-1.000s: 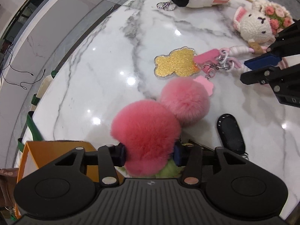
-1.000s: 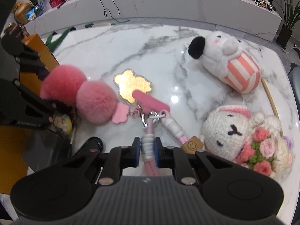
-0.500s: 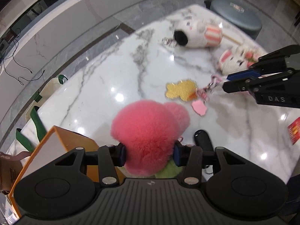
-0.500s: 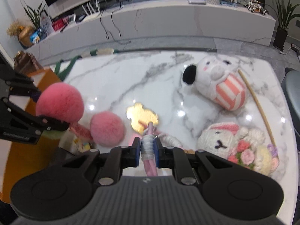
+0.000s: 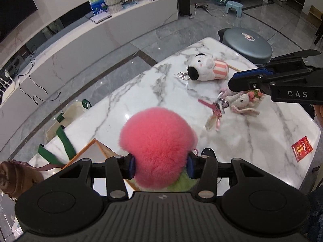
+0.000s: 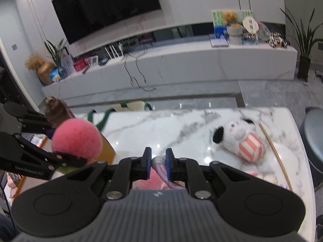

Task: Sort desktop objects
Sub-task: 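Carry the pompom with the left gripper while the right gripper carries the bear keychain to the box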

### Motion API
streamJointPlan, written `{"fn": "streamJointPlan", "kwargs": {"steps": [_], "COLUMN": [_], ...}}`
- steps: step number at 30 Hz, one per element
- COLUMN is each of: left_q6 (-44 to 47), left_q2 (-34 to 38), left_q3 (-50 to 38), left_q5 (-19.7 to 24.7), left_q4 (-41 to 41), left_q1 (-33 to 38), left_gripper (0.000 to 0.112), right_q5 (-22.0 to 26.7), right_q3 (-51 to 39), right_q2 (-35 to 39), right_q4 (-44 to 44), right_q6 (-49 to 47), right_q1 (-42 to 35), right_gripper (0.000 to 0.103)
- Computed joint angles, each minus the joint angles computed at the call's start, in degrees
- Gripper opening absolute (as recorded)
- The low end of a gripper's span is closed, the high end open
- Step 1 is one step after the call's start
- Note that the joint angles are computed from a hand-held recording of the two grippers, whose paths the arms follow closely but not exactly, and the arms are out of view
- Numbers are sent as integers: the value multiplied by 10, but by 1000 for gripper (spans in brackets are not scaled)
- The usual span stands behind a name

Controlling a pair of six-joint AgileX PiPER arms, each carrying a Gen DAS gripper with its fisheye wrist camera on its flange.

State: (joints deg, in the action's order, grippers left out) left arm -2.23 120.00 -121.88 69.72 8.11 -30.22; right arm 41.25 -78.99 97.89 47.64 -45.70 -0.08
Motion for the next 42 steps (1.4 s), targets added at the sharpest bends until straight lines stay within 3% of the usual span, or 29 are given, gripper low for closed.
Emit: {"fn": "streamJointPlan", "kwargs": {"steps": [13, 32, 42], "left_q6": [-28, -16, 15], "left_q2": [-136, -292, -314], "left_q3": [113, 295, 399], "left_q5": [-8, -31, -75], "left_q4": [47, 45, 6], "left_q1": [-1, 75, 141], "left_gripper": [52, 52, 52], "right_q5": [-17, -87, -80], "right_q3": [29, -15, -62], "right_q2": [-87, -78, -7], "right_q4": [108, -16, -134], "right_q6": [-51, 77, 156], "right_q1": [69, 272, 330], "right_gripper": [15, 14, 14]}}
